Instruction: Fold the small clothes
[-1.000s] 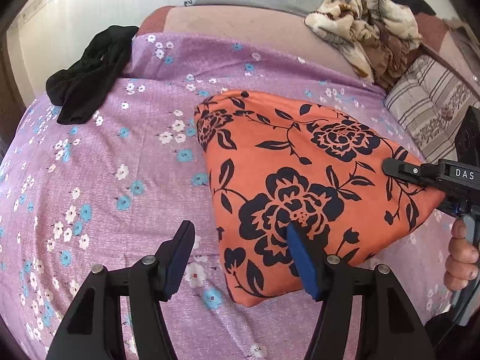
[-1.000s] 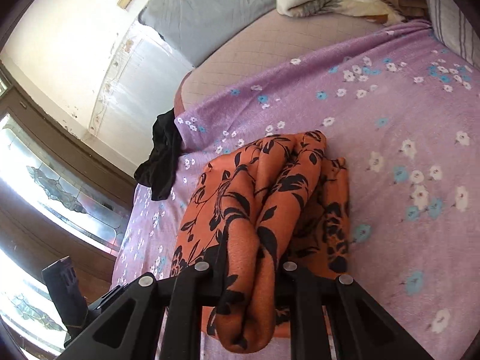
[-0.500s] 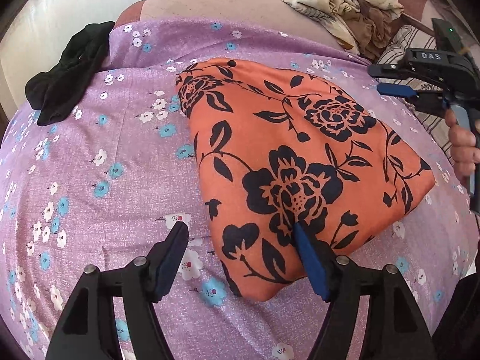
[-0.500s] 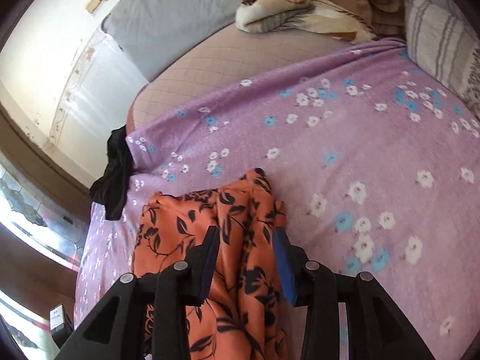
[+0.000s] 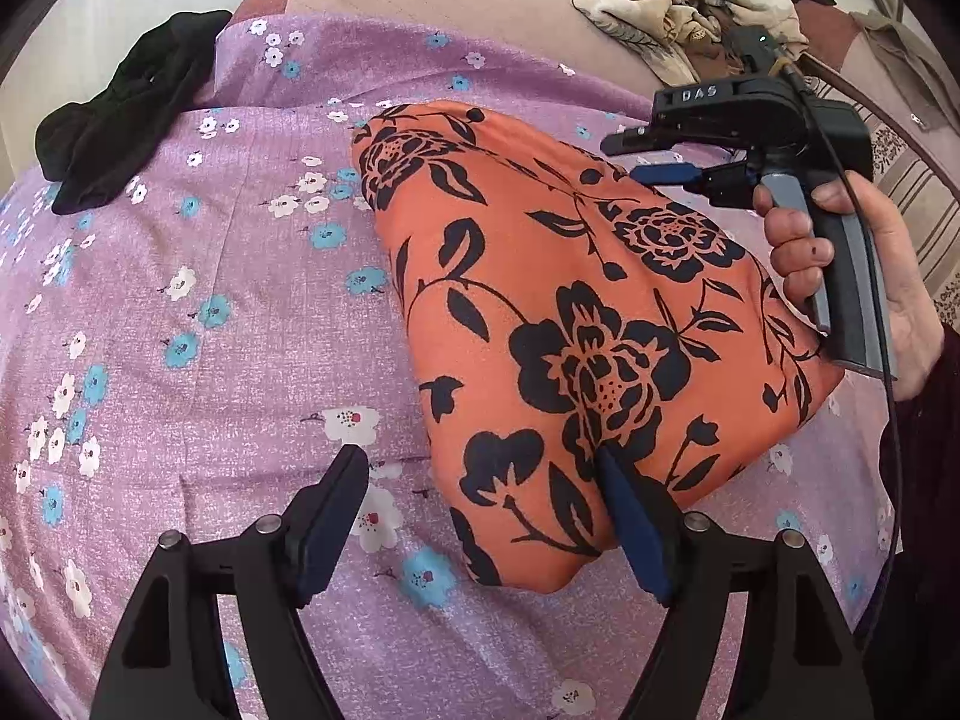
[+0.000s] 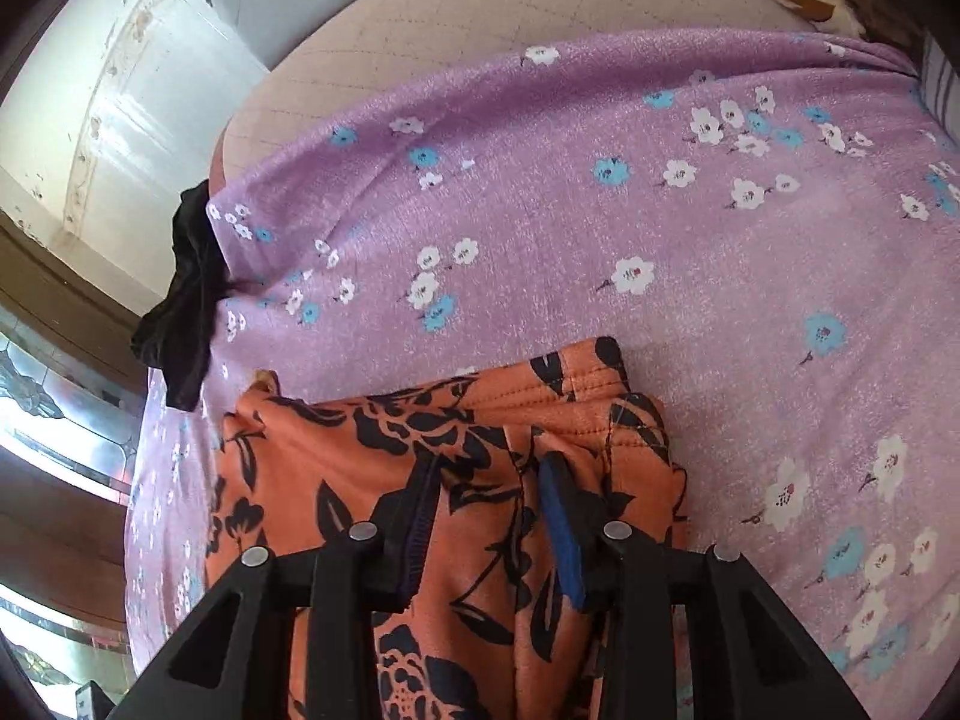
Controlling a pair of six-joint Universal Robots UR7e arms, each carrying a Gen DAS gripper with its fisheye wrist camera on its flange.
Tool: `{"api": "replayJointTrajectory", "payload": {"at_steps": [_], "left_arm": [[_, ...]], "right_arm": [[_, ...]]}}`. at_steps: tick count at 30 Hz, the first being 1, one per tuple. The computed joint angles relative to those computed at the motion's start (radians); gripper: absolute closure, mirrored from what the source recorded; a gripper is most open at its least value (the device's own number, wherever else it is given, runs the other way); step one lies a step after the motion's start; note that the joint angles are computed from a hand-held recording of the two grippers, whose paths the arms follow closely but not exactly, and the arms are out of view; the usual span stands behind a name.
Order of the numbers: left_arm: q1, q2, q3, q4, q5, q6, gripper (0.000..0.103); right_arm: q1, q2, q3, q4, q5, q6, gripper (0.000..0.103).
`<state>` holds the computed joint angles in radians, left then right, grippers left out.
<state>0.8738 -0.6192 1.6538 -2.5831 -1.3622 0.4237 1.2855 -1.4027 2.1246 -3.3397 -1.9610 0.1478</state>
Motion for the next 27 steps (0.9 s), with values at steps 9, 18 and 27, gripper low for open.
{"api": "replayJointTrajectory", "payload": {"at_steps": [9, 18, 27], "left_arm": [[-0.007, -0.015, 0.036, -0.033, 0.014, -0.019, 0.022], [-0.017, -0.018, 0.057, -0.077, 0.031, 0.019, 0.021], [-0.031, -0.027, 0.089, -0.129, 0.060, 0.042, 0.021]], "right_arm": [[0.123, 0.134, -0.164, 0.171, 0.017, -0.071, 0.064], [0.105, 0.254, -0.333, 0.314, -0.038, -0.037, 0.065], [0.173, 0.062, -0.043, 0.117, -0.083, -0.005, 0.065]]}}
